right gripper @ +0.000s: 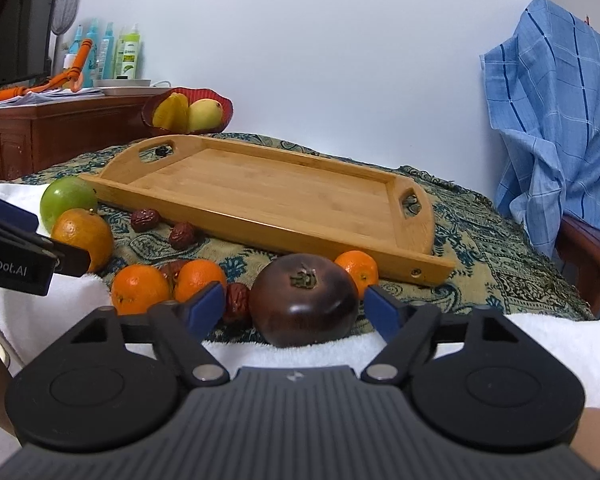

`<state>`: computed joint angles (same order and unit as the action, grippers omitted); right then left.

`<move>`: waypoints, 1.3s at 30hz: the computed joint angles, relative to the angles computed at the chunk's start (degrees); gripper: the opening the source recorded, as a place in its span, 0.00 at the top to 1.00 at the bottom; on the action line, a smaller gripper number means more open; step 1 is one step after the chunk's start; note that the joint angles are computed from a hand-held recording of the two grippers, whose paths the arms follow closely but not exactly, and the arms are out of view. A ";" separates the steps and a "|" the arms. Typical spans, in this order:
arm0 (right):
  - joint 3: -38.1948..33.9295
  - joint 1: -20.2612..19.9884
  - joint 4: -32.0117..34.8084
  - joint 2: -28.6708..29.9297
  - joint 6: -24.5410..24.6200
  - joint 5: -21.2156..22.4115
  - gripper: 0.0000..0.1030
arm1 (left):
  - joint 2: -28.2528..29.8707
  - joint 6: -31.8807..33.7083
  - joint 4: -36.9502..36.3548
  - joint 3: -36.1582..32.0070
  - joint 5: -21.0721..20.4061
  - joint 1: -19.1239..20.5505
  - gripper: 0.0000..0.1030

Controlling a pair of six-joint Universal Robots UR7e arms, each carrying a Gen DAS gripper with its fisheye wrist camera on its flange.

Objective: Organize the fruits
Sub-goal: 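Grasp the large orange with the left tool while the right tool grasps the dark tomato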

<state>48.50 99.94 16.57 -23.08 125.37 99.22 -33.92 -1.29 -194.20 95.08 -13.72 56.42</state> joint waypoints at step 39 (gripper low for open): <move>-5.88 -1.31 7.48 1.55 12.39 -3.81 0.38 | 3.80 8.71 -11.78 -4.55 -0.89 0.24 0.50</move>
<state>42.62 98.62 24.05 -21.53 137.76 95.41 -30.12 7.42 -205.98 90.53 -14.60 56.66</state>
